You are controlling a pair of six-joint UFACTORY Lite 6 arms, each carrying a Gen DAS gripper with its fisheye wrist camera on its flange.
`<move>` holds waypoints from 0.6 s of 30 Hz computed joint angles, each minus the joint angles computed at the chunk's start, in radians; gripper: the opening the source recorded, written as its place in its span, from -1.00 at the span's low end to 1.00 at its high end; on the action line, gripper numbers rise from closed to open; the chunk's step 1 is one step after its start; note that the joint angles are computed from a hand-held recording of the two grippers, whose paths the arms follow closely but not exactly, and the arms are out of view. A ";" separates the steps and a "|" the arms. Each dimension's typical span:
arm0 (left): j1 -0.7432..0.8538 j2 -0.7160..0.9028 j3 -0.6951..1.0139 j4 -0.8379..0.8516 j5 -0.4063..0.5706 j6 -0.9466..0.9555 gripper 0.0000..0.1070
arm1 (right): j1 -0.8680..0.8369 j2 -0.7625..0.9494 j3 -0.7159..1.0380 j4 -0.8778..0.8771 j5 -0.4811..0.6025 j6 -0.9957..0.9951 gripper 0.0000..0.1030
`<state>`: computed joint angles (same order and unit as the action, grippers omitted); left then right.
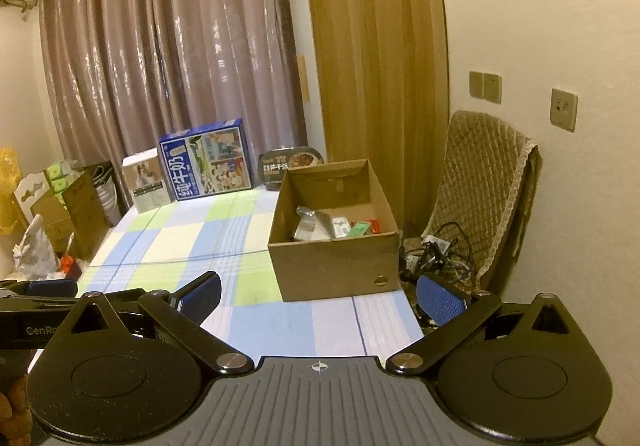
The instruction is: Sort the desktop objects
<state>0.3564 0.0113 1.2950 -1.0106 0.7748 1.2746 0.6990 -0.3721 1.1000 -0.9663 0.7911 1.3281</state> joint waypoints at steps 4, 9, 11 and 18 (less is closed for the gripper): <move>0.001 -0.004 -0.007 -0.006 -0.005 0.012 0.91 | 0.002 -0.001 0.005 0.002 0.003 -0.007 0.97; 0.002 -0.003 -0.007 -0.010 0.001 0.015 0.91 | 0.000 -0.004 0.000 0.007 0.003 -0.011 0.97; 0.002 -0.007 -0.013 -0.014 -0.002 0.025 0.91 | -0.004 -0.004 -0.002 0.014 0.000 -0.016 0.97; -0.010 0.000 -0.019 -0.005 -0.017 0.026 0.91 | -0.013 -0.002 -0.017 0.028 -0.013 -0.021 0.97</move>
<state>0.3461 0.0111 1.2756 -1.0160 0.7577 1.3001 0.6858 -0.3744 1.0831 -0.9387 0.7780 1.3072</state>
